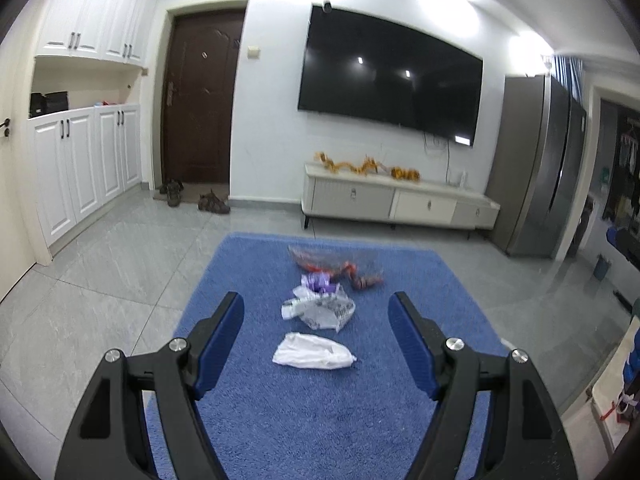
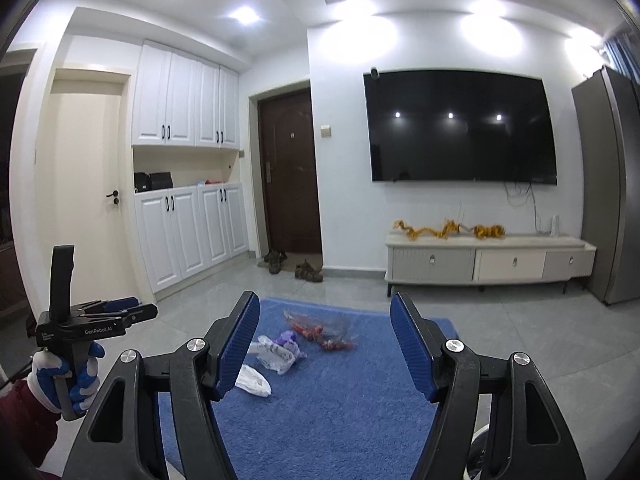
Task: Collect trash
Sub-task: 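Move both open tools back over the rug toward the white bag, then grasp the white paper bag with the left tool while the right tool grasps the white printed wrapper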
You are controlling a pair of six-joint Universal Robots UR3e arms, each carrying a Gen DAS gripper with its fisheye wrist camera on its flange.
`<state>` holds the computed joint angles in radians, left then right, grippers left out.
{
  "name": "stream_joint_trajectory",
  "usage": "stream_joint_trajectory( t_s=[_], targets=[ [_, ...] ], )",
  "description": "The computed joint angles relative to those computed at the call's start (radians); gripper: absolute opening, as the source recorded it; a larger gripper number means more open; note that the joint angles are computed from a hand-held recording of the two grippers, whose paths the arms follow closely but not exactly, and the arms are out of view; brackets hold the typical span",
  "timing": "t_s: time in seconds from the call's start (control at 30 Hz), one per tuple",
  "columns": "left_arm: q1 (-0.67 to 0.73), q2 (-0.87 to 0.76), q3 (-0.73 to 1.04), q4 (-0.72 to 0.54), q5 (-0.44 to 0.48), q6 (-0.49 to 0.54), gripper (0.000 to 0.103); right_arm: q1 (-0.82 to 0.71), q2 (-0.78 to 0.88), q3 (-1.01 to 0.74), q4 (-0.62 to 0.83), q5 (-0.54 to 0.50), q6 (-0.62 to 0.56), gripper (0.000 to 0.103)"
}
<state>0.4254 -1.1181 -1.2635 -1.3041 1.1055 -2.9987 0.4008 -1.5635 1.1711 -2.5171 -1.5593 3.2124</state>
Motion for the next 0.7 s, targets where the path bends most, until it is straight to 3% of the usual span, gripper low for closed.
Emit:
stream_joint_trajectory(
  t_s=[0.1, 0.27, 0.7],
  targets=[
    [-0.141, -0.106, 0.009, 0.078, 0.122, -0.038, 0.073, -0.06, 0.017, 0.029, -0.009, 0.068, 0.002, 0.067],
    [-0.235, -0.245, 0.003, 0.148, 0.192, -0.065, 0.073, -0.139, 0.054, 0.055, -0.014, 0.142, 0.017, 0.067],
    [-0.272, -0.402, -0.159, 0.253, 0.138, 0.038, 0.073, -0.162, 0.322, -0.056, 0.046, 0.207, 0.03, 0.067]
  ],
)
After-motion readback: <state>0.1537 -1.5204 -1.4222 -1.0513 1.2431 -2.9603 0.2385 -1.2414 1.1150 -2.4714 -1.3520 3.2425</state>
